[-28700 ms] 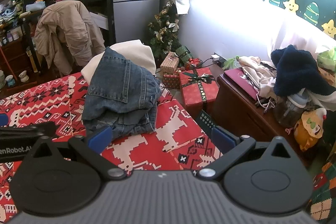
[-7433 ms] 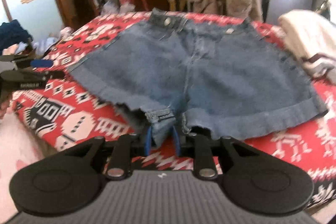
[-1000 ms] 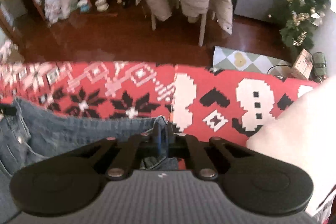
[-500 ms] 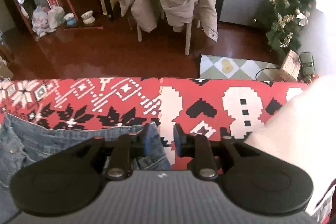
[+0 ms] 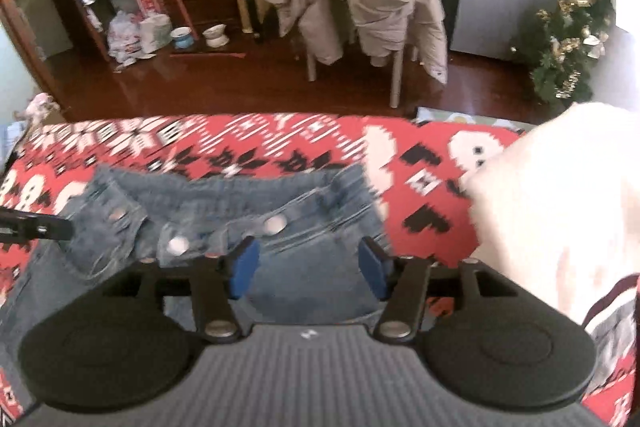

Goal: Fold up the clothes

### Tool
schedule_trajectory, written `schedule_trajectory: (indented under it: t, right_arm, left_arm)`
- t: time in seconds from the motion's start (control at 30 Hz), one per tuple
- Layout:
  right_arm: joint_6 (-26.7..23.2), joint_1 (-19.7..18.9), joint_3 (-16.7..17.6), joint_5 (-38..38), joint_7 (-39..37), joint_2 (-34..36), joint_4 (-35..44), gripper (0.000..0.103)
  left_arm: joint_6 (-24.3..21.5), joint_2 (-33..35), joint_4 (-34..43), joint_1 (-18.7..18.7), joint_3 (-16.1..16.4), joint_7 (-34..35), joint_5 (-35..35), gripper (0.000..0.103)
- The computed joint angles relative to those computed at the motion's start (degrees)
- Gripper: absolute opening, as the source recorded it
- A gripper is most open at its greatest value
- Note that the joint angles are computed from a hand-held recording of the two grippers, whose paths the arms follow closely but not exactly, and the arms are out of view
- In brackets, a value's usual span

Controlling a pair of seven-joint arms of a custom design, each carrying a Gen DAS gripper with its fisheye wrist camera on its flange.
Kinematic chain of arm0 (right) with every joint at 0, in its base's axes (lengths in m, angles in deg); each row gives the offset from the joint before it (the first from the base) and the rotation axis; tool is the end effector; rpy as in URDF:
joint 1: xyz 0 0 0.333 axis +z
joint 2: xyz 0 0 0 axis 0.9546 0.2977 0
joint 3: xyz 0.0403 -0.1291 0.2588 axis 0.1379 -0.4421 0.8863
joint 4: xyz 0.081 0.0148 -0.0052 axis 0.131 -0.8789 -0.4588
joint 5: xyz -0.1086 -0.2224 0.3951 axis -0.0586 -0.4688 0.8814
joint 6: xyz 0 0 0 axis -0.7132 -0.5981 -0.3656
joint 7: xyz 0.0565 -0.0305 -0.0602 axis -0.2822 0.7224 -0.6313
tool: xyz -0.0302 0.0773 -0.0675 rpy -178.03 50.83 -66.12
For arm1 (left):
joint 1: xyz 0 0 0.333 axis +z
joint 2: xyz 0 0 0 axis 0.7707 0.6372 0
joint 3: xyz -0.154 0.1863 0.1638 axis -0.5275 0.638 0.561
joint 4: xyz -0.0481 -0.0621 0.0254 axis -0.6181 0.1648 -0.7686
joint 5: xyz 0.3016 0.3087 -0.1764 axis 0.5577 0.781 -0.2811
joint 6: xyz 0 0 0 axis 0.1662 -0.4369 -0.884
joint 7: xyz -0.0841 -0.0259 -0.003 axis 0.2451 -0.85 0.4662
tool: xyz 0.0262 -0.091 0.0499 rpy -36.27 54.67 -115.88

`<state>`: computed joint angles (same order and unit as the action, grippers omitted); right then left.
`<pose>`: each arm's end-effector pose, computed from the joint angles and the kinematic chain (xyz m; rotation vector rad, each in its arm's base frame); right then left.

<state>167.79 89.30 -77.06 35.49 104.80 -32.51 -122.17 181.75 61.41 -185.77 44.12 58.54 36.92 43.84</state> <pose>0.6070 0.2423 0.5440 -1.6751 1.9795 -0.5333 0.6769 -0.1948 0.5356 -1.6566 2.3572 -0.8074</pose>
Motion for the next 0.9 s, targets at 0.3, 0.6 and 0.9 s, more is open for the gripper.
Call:
schedule_trajectory:
  t: [0.3, 0.6, 0.9]
  right_arm:
    - [7.41, 1.81, 2.78, -5.22, 6.29, -3.44, -8.27, 0.032]
    - [10.91, 0.23, 9.79, -24.93, 27.95, -18.12, -22.4, 0.012]
    - [8.07, 4.28, 13.63, -21.14, 31.06, -30.23, -30.68, 0.013]
  left_arm:
    - [13.36, -11.27, -17.8, -2.01, -0.61, 11.81, -9.71, 0.014]
    - [21.49, -27.58, -35.5, -6.38, 1.9, 15.2, -17.12, 0.01]
    - [21.7, -43.21, -48.4, -10.94, 2.94, 10.65, -15.07, 0.01]
